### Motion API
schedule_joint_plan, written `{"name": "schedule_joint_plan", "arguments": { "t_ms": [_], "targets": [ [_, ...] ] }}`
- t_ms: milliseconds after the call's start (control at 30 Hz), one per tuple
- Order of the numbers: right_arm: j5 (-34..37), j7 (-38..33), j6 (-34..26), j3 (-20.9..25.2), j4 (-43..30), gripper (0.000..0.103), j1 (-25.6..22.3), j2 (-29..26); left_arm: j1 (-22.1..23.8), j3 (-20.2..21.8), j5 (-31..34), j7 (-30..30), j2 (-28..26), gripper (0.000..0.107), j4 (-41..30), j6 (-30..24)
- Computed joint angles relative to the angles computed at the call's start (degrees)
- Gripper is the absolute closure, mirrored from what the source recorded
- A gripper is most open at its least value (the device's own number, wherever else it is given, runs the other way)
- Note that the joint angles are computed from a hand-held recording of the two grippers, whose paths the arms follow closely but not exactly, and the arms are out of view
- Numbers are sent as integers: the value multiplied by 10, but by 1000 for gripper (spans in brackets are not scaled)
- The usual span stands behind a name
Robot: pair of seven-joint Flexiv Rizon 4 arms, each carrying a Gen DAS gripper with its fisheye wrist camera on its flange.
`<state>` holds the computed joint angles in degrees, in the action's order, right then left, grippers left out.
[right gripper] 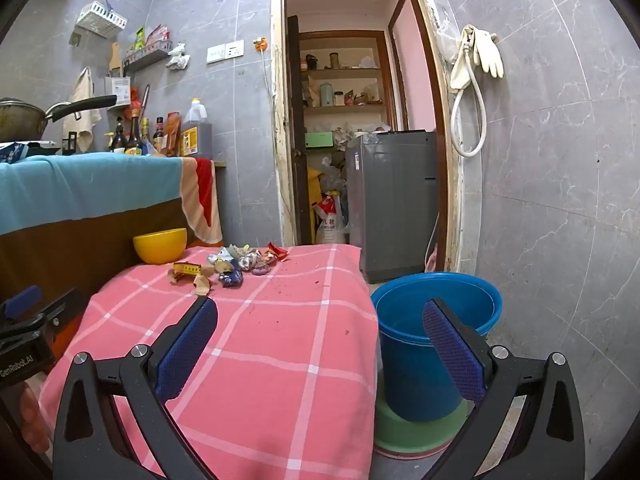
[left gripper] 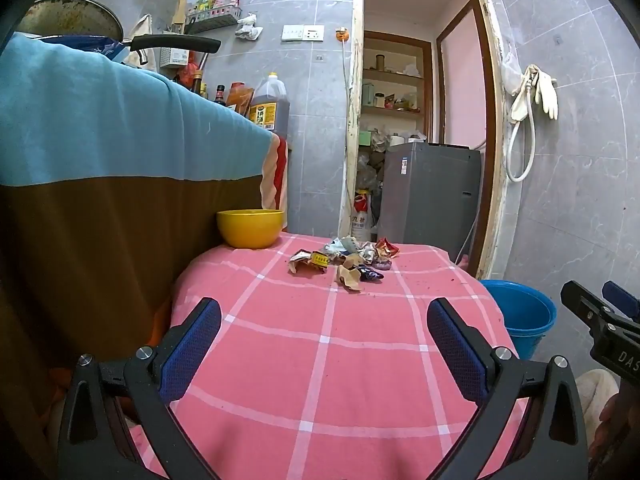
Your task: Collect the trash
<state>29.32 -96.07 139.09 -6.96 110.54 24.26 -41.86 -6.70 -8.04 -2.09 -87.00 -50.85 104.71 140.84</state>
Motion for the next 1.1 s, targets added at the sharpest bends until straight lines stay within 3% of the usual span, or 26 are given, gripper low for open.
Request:
{"name": "schedule_joint_plan", "arguments": {
  "t_ms": [1100],
  "targets": [
    [7,-7,0,0,0,0,4,1,5,1,7,-2,1,6,3,3]
  ]
}}
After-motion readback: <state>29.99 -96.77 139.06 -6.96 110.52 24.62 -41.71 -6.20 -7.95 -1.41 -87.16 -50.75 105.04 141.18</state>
